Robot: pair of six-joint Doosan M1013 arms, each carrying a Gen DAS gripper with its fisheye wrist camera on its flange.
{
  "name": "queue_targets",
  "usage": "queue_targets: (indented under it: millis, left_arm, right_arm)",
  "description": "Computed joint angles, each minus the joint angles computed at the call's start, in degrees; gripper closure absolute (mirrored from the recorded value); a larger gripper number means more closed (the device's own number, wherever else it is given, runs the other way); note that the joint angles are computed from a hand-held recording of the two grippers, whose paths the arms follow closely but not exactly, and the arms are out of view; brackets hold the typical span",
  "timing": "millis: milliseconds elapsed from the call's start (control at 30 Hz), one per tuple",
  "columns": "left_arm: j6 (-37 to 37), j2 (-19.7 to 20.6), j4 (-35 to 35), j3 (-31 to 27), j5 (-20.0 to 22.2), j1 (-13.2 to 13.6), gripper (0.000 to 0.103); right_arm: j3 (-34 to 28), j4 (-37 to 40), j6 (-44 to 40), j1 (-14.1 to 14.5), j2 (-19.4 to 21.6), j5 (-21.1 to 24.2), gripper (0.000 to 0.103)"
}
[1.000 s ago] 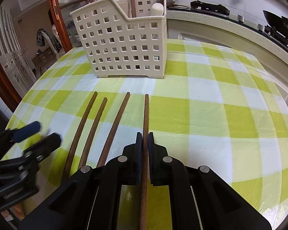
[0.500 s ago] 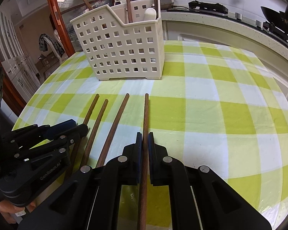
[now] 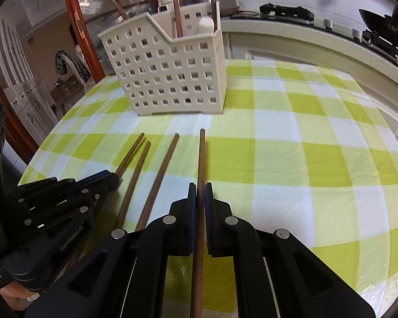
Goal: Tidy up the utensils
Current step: 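Lift and carry the right tool's upright chopstick over the caddy while the left tool carries its chopstick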
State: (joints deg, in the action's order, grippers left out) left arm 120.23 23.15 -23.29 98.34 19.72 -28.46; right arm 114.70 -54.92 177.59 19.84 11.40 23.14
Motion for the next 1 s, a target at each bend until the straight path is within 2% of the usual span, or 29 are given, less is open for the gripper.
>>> queue_targets:
  millis: [167,267,633,1000]
  left_arm:
    - [7.88,-1.61,-8.52,1.12,-0.79,0.92,0.097]
    - [15.19,-3.01,-16.42,2.17,-1.21,1.76,0.097]
    - [35.22,-7.55,-37.24,5.39,-2.12,3.55,0.097]
    - [54.31,-11.05,-56.39,8.71,-3.90,4.30,0.097]
  right_arm:
    - [0.33,-5.36,5.27,0.44,-1.08,0.49,0.097]
    - [0.56,-8.86,8.71,0.86,-1.74,0.89,0.097]
    - [0.81,-20.29,17.64,3.72,-4.26,4.37,0.097]
    - [0.45,-24.13,18.72,6.45,-5.23,8.94,0.097]
